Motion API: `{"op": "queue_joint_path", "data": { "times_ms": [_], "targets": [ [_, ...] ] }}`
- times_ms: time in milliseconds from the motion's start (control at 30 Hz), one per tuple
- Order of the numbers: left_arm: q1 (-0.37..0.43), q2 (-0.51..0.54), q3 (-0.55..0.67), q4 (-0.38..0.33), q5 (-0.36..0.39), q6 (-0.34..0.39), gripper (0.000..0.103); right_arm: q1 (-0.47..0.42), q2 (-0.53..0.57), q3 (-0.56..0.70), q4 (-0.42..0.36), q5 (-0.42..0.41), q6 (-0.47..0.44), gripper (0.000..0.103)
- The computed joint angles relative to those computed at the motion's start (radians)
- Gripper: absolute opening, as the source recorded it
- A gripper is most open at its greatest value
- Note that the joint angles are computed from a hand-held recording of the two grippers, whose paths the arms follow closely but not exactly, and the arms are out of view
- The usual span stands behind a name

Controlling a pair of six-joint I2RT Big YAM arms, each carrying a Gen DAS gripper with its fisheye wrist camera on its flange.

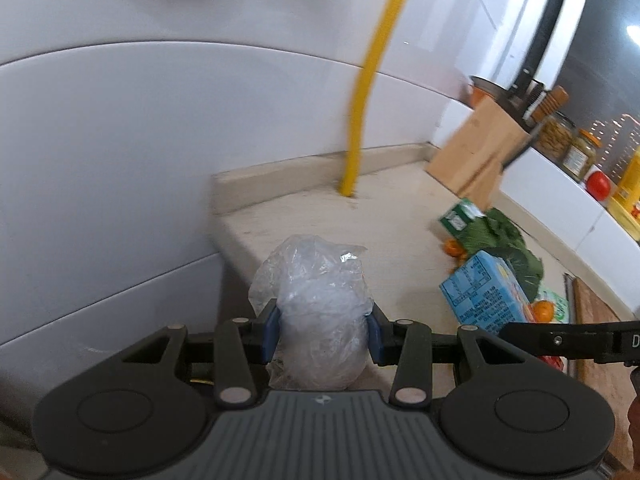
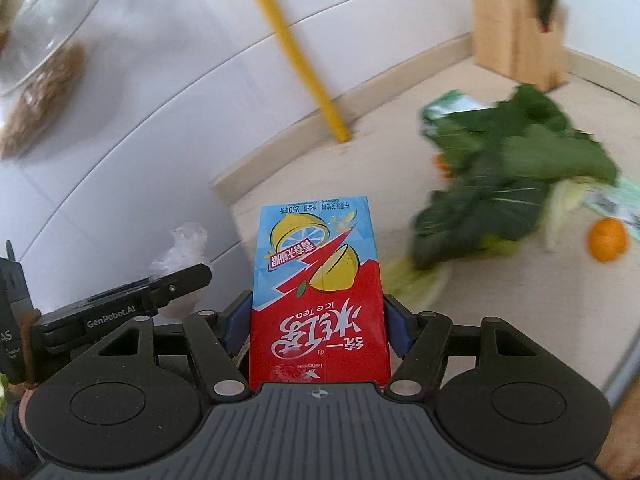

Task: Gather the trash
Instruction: 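Carry the plastic bag and iced tea carton down to the black bin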

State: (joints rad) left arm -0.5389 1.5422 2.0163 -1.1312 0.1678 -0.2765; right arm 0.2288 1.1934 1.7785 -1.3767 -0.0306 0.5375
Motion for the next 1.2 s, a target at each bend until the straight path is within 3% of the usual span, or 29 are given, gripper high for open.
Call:
{"op": "queue_joint_path", "data": {
  "times_ms": [433,933,1200],
  "targets": [
    [0.086,-0.112,-0.147,0.018,-0.041,-0.058,0.037,0.137,0.157,0.079,0.029,-0.026,-0.018,0.072],
    [0.134,-0.097,-0.197,-0.065,-0.069,-0.095,0.037,0.202,0.318,0.148,-0.005,-0.057,-0.069,0.072],
    [0.13,-0.042,-0.153,-0.171,-0.066,-0.082,0.037,0.203,0.365,0.161,-0.024,-0.069,-0.064,0.072]
  ]
}}
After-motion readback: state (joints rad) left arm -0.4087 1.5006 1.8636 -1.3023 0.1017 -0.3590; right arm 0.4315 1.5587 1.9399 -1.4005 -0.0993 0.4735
